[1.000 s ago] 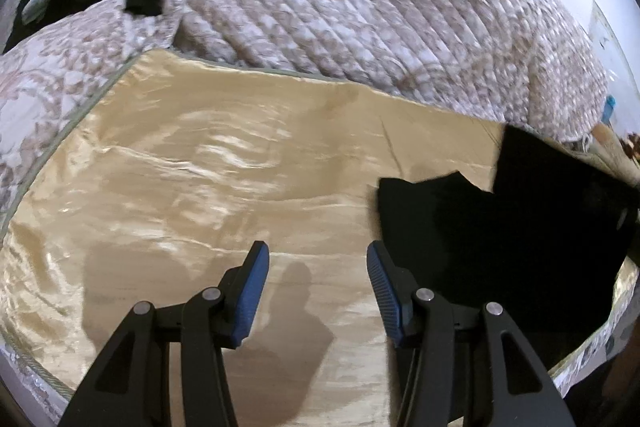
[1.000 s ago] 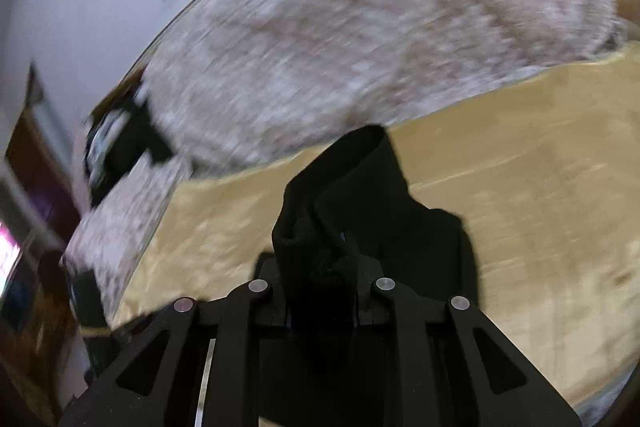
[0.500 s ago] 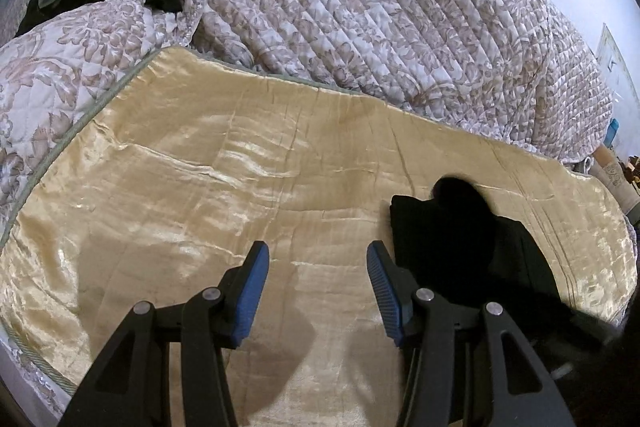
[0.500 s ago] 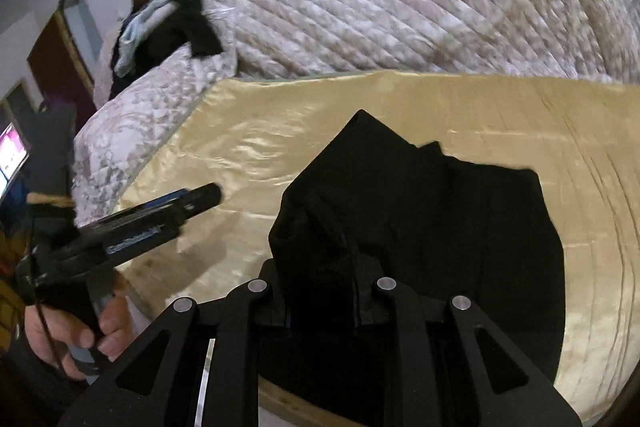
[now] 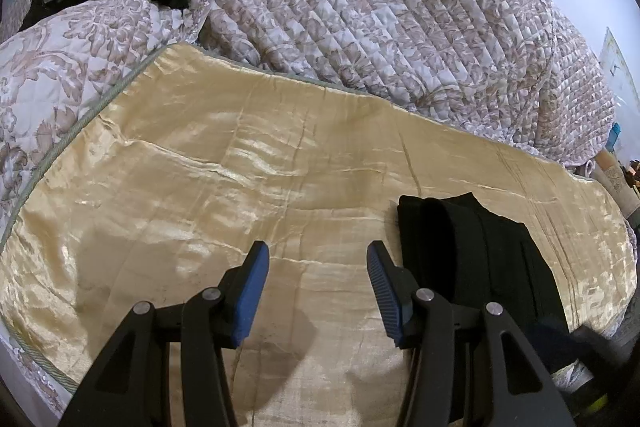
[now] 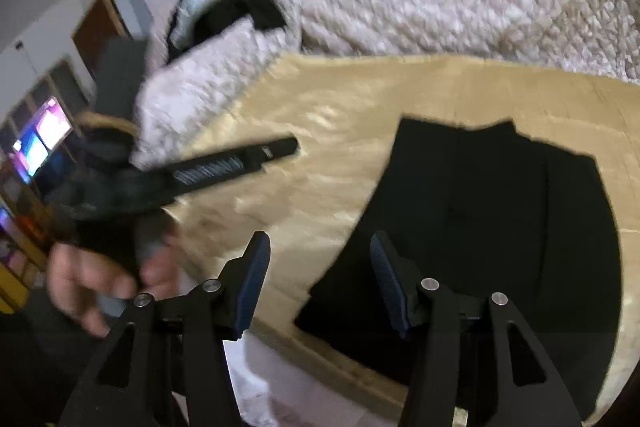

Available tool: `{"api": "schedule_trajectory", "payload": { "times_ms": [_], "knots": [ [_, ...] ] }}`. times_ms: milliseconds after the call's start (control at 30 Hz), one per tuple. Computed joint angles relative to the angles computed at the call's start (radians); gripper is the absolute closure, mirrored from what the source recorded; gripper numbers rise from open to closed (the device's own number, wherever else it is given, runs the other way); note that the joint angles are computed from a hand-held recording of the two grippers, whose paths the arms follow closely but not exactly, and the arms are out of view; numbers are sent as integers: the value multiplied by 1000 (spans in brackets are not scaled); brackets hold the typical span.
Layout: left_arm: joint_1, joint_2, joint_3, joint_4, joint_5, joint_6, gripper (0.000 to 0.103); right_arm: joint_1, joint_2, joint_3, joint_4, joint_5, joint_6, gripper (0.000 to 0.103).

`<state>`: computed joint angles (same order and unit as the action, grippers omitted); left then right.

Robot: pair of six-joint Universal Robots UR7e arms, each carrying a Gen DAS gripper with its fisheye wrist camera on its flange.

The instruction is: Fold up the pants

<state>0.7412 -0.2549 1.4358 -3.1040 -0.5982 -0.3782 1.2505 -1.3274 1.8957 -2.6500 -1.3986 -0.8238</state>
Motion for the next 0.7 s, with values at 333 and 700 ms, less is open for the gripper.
{"api": "schedule_trajectory", "payload": {
  "times_ms": [333,700],
  "knots": [
    [-11,24,-16,-49,-57,86,49,-88,-11,31,-172,-114,82,84],
    [-17,82,-158,19,-198,165,49,-85,-5,-113,-71,-75,96,84]
  ]
}}
